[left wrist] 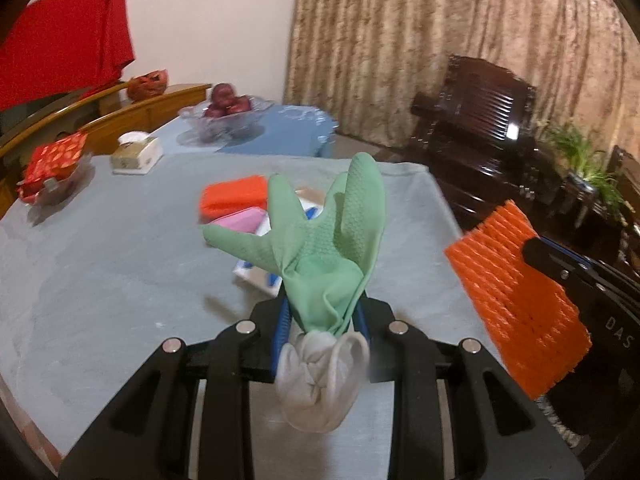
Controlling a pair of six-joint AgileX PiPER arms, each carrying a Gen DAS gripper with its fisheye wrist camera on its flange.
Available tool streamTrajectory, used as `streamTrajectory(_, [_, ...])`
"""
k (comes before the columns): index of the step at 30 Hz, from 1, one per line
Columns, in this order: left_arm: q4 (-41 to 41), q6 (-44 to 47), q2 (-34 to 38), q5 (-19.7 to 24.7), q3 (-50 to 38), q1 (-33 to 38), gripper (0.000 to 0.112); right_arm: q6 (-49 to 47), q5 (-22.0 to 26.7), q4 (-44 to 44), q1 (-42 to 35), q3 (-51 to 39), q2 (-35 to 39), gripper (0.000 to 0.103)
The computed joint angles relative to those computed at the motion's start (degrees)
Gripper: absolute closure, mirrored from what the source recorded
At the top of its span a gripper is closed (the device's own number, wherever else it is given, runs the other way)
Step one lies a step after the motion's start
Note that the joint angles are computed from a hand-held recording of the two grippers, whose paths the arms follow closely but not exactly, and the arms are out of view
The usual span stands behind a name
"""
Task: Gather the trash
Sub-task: 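Lift and carry the glove and orange mesh in both grippers over the bin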
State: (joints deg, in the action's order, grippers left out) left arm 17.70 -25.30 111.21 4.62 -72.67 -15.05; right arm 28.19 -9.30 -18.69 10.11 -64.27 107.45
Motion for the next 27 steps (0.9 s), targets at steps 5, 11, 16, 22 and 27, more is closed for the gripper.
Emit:
streamTrajectory(5, [-3.47, 3.26, -0.65, 0.28, -1.08, -3.50, 0.085, -3.05, -1.19, 3.08, -2.08, 3.54, -3.99, 0.092])
streamTrajectory(11, [-10.52, 9.96, -0.43, 1.22, -3.43, -7.65, 0.085, -5.85, -2.49, 5.49, -6.06, 8.57, -8.80, 0.092])
streamTrajectory(16, [-18.53, 18.02, 0.41, 1.06, -5.27, -11.43, 0.085, -6.65, -3.51, 6.10, -10.11, 12.53, -11.91, 0.092])
streamTrajectory(22, [-37.06, 36.56, 3.10, 1.99, -8.42, -16.48, 0.085, -7.32, -4.94, 6.39, -16.17, 18.21, -15.07, 0.092])
streamTrajectory(27, [-44.10, 43.98, 6.61, 2.74, -12.14, -20.10, 0.085, -5.37, -6.18, 3.23, -22.21, 22.62, -16.99, 0.092])
